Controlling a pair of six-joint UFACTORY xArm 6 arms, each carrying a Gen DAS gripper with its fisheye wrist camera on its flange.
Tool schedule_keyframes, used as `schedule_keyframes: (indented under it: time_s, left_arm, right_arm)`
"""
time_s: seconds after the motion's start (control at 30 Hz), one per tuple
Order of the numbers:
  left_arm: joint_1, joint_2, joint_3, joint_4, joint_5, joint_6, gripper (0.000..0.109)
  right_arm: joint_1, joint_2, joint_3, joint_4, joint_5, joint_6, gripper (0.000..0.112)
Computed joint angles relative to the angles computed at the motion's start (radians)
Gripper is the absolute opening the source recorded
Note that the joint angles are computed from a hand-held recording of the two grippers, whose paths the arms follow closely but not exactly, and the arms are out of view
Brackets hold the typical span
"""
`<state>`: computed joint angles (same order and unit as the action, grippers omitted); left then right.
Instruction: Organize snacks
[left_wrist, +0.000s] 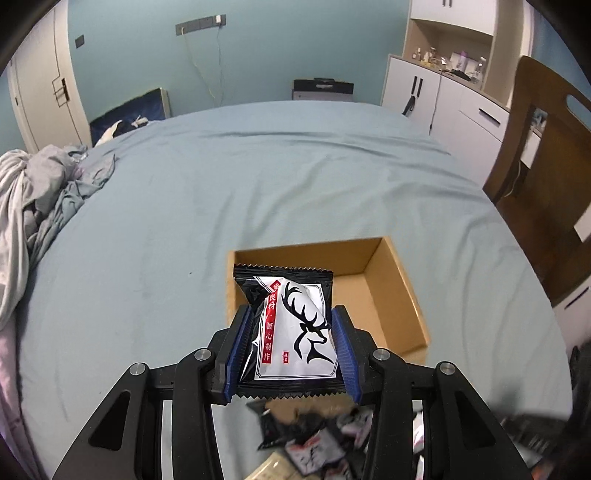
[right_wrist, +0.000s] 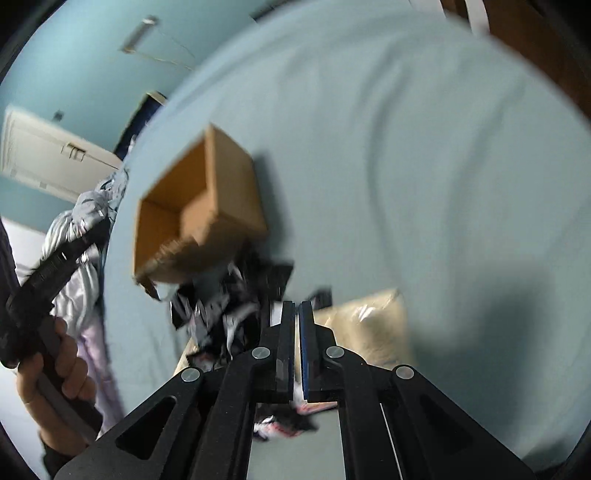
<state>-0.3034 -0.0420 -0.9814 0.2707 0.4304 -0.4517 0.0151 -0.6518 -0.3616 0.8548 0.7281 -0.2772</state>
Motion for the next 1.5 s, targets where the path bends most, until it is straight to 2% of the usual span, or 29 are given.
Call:
schedule_keyframes:
  time_s: [0.03, 0.07, 0.1, 0.13, 0.17, 0.2, 0.23, 0.27, 0.33, 0.4, 0.57, 0.77, 0.83, 0.93, 1.03, 1.13, 1.37, 1.5]
  left_arm:
    - [-0.003, 0.013, -0.011, 0.011, 0.003, -0.013, 0.043]
    - [-0.003, 0.030, -0.024, 0.023, 0.004, -0.024, 0.043]
    - [-0.007, 0.043, -0.037, 0.032, 0.010, -0.033, 0.043]
    - [-0.009, 0.054, -0.047, 0.035, 0.015, -0.031, 0.044]
    - [-0.011, 0.062, -0.054, 0.034, 0.020, -0.026, 0.054]
    - [-0.013, 0.069, -0.063, 0.031, 0.025, -0.021, 0.064]
    - [-0.014, 0.072, -0.069, 0.044, 0.031, -0.030, 0.083]
    - [-0.015, 0.070, -0.071, 0.065, 0.033, -0.051, 0.089]
    - [-0.013, 0.043, -0.047, 0.096, 0.016, -0.083, 0.089]
    - [-0.012, 0.009, -0.020, 0.063, 0.026, -0.054, 0.091]
    - [-0.017, -0.134, 0.107, 0.062, 0.073, -0.021, 0.095]
    - [-0.033, -0.306, 0.260, 0.057, 0.168, 0.022, 0.097]
    - [-0.035, -0.362, 0.310, 0.020, 0.196, 0.027, 0.097]
    - [-0.029, -0.435, 0.388, -0.129, 0.214, 0.087, 0.097]
    - [-0.037, -0.482, 0.461, -0.141, 0.192, 0.085, 0.097]
    - [-0.052, -0.480, 0.505, -0.038, 0.175, 0.005, 0.097]
    - [-0.065, -0.456, 0.496, 0.009, 0.164, -0.009, 0.097]
    - [-0.068, -0.470, 0.503, 0.055, 0.150, -0.037, 0.097]
  right_arm:
    - [-0.006, 0.020, -0.001, 0.009, 0.020, 0.000, 0.003]
    - [-0.006, 0.040, -0.005, -0.012, 0.034, 0.016, 0.010]
    - [-0.002, 0.048, -0.003, -0.047, 0.033, 0.041, 0.025]
    - [0.003, 0.052, -0.003, -0.071, 0.023, 0.063, 0.035]
    - [0.005, 0.052, 0.000, -0.092, 0.009, 0.083, 0.053]
    - [0.011, 0.047, 0.006, -0.123, -0.014, 0.115, 0.062]
    - [0.015, 0.052, -0.004, -0.150, -0.031, 0.146, 0.064]
    - [0.022, 0.046, -0.012, -0.183, -0.036, 0.183, 0.066]
    - [0.015, 0.033, -0.005, -0.221, -0.033, 0.195, 0.066]
    - [0.033, 0.070, -0.045, -0.255, -0.015, 0.214, 0.067]
    - [0.113, 0.169, -0.124, -0.333, 0.008, 0.238, 0.067]
    - [0.155, 0.174, -0.146, -0.354, 0.036, 0.203, 0.066]
    - [0.161, 0.175, -0.150, -0.378, 0.034, 0.208, 0.066]
    - [0.175, 0.186, -0.153, -0.412, 0.022, 0.222, 0.066]
    - [0.179, 0.176, -0.148, -0.444, 0.003, 0.245, 0.066]
    - [0.189, 0.154, -0.126, -0.504, -0.049, 0.315, 0.066]
    - [0.239, 0.045, -0.061, -0.819, -0.179, 0.563, 0.066]
    - [0.257, -0.011, -0.007, -0.914, -0.255, 0.631, 0.067]
